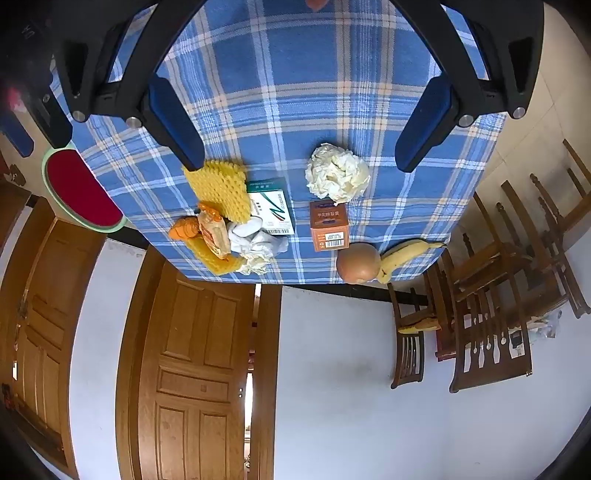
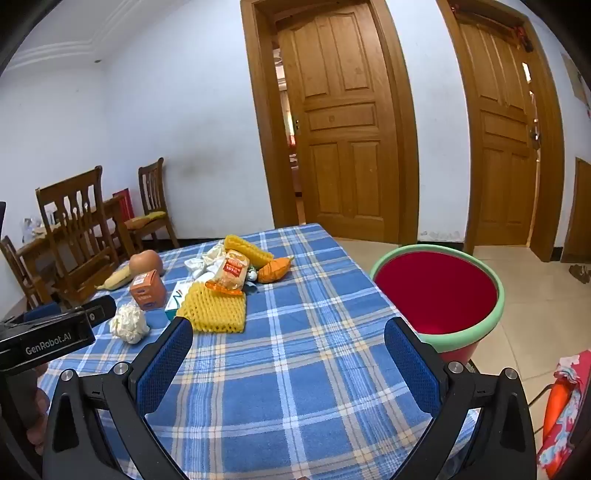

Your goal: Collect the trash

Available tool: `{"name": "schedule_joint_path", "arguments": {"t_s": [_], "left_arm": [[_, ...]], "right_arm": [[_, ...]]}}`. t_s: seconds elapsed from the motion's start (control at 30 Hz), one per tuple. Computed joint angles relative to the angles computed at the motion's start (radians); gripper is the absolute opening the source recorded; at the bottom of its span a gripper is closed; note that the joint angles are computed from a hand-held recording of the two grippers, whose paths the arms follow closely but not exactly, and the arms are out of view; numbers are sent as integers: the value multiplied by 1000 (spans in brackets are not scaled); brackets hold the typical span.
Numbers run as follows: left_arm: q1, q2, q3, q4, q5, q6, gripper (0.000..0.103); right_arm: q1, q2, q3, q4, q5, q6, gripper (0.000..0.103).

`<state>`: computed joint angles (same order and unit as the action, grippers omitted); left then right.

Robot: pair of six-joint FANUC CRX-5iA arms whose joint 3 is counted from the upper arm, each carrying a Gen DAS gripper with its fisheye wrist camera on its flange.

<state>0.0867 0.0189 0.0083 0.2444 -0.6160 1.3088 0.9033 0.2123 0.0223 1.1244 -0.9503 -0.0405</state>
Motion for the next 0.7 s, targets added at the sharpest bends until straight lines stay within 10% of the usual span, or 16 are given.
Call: {"name": "schedule_joint_path", "arguments": {"t_s": [0.7], "left_arm": [[1,7,-2,8,-5,-1,101]], "right_arm": [[1,1,-4,1,2,-3,103]]}}
